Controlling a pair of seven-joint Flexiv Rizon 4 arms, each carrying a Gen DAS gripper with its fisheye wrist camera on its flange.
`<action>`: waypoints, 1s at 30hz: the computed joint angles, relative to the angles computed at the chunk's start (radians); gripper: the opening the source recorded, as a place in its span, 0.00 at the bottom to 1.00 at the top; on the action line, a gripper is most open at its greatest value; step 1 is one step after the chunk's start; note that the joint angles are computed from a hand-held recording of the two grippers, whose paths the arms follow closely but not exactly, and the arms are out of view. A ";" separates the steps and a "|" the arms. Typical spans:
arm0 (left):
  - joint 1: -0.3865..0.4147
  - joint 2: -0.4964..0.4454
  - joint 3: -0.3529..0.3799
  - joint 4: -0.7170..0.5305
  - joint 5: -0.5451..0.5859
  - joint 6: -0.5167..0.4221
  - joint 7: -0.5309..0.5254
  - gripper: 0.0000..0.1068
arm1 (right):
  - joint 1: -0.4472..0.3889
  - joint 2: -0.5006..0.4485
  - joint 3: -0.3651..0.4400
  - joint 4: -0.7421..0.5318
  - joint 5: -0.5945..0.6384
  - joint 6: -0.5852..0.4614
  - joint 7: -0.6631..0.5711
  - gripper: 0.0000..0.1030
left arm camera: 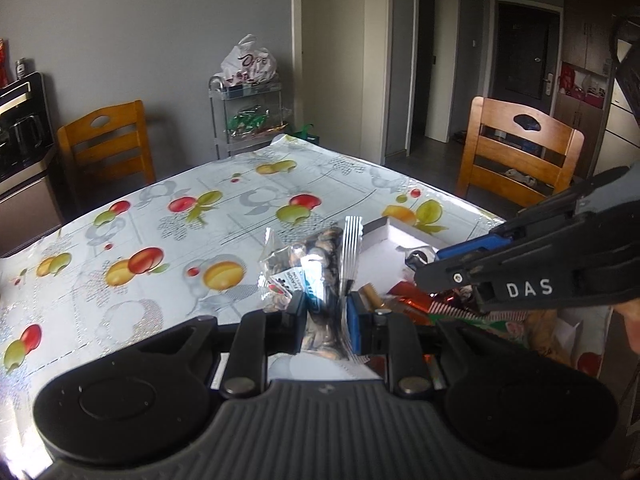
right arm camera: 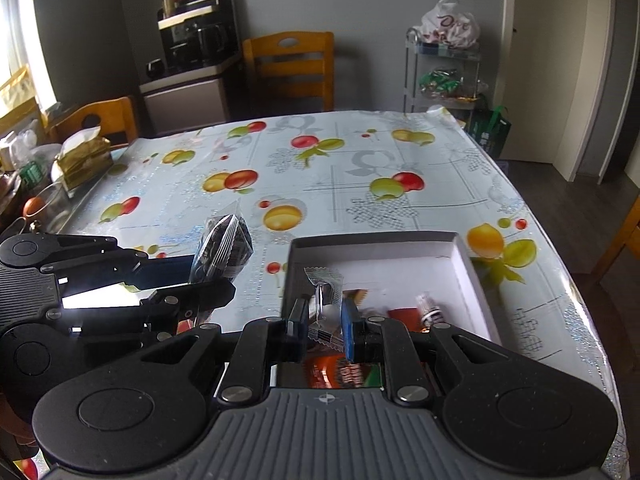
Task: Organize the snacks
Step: 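Open the right tool to drop the white candy in the box while the left tool releases the peanut bag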
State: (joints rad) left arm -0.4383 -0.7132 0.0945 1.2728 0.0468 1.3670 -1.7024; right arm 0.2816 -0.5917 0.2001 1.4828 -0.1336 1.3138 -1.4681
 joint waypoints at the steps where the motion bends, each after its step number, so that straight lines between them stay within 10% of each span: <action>1: 0.003 -0.006 -0.008 -0.010 -0.003 -0.003 0.006 0.17 | -0.002 -0.001 -0.001 -0.003 0.000 -0.002 -0.001 0.18; 30: 0.026 -0.146 -0.115 -0.201 -0.108 -0.099 0.171 0.17 | -0.027 -0.022 -0.032 -0.035 -0.002 -0.060 0.025 0.19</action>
State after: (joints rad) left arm -0.4119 -0.8587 -0.0207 1.0717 -0.0616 1.2681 -1.5317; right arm 0.2549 -0.6140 0.1683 1.4479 -0.1354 1.2540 -1.4427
